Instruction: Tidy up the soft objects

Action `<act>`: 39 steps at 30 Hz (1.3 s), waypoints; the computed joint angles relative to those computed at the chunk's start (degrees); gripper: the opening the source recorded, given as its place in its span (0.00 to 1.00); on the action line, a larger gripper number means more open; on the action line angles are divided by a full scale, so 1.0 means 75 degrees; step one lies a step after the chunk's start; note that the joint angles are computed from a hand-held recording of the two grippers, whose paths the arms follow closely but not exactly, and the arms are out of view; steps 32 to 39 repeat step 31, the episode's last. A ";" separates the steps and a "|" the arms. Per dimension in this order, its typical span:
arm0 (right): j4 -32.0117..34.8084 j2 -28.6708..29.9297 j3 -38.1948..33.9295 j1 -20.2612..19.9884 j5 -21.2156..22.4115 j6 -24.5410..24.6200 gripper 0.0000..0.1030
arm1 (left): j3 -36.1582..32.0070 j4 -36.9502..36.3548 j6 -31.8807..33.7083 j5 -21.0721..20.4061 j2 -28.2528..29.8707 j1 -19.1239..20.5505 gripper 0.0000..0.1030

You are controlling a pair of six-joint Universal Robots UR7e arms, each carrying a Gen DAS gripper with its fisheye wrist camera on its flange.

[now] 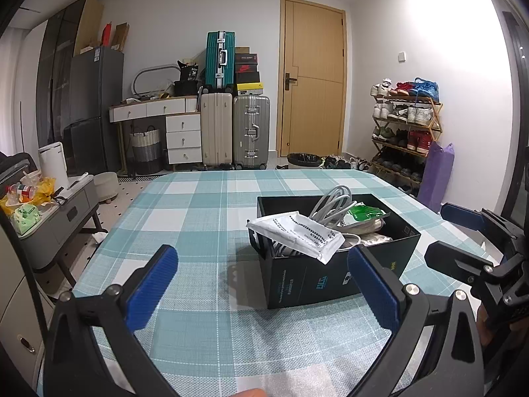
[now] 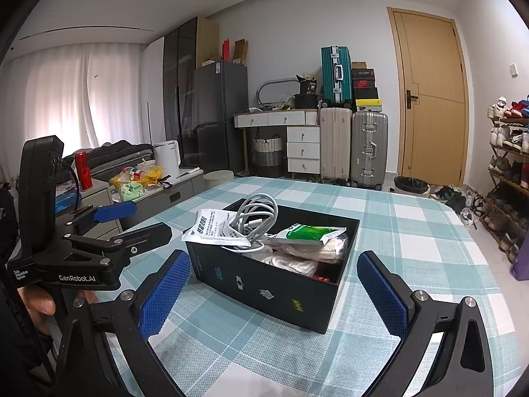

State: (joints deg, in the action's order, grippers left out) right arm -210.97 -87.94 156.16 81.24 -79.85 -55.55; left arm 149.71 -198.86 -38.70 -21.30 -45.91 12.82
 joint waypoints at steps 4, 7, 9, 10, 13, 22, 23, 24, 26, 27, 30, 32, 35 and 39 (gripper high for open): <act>-0.0024 0.0033 -0.0009 0.0025 -0.0028 0.0010 0.99 | 0.0003 0.0003 -0.0007 0.0003 -0.0001 -0.0002 1.00; -0.0036 0.0043 -0.0010 0.0027 -0.0028 0.0011 0.99 | 0.0009 -0.0038 0.0018 0.0019 0.0014 -0.0012 1.00; -0.0039 0.0043 -0.0009 0.0024 -0.0023 0.0011 0.99 | -0.0001 -0.0055 0.0061 0.0029 0.0019 -0.0027 1.00; -0.0039 0.0043 -0.0009 0.0024 -0.0023 0.0011 0.99 | 0.0003 -0.0094 0.0106 0.0025 0.0022 -0.0031 1.00; -0.0030 0.0038 -0.0008 0.0020 -0.0023 0.0009 0.99 | -0.0009 -0.0106 0.0158 0.0024 0.0011 -0.0032 1.00; -0.0033 0.0033 0.0000 0.0011 -0.0014 0.0005 0.99 | 0.0007 -0.0025 0.0076 0.0044 -0.0002 -0.0068 1.00; -0.0033 0.0033 0.0000 0.0011 -0.0014 0.0005 0.99 | 0.0000 -0.0056 0.0084 0.0045 0.0020 -0.0069 1.00; -0.0056 0.0044 0.0002 0.0008 -0.0002 0.0000 0.99 | 0.0005 -0.0087 0.0108 0.0059 0.0023 -0.0073 1.00; -0.0080 0.0076 -0.0009 0.0021 -0.0012 0.0008 0.99 | 0.0001 -0.0082 0.0126 0.0083 0.0013 -0.0096 1.00; -0.0047 0.0043 0.0001 0.0006 -0.0007 -0.0001 0.99 | 0.0001 -0.0078 0.0135 0.0095 0.0007 -0.0101 1.00; -0.0038 0.0028 0.0010 0.0014 -0.0012 0.0009 0.99 | 0.0005 -0.0032 0.0092 0.0161 -0.0009 -0.0122 1.00; -0.0059 0.0037 0.0011 0.0018 -0.0010 0.0014 0.99 | 0.0004 -0.0035 0.0103 0.0158 -0.0019 -0.0111 1.00; -0.0059 0.0037 0.0011 0.0018 -0.0010 0.0014 0.99 | 0.0004 -0.0035 0.0103 0.0158 -0.0019 -0.0111 1.00; -0.0059 0.0037 0.0011 0.0018 -0.0010 0.0014 0.99 | 0.0004 -0.0035 0.0103 0.0158 -0.0019 -0.0111 1.00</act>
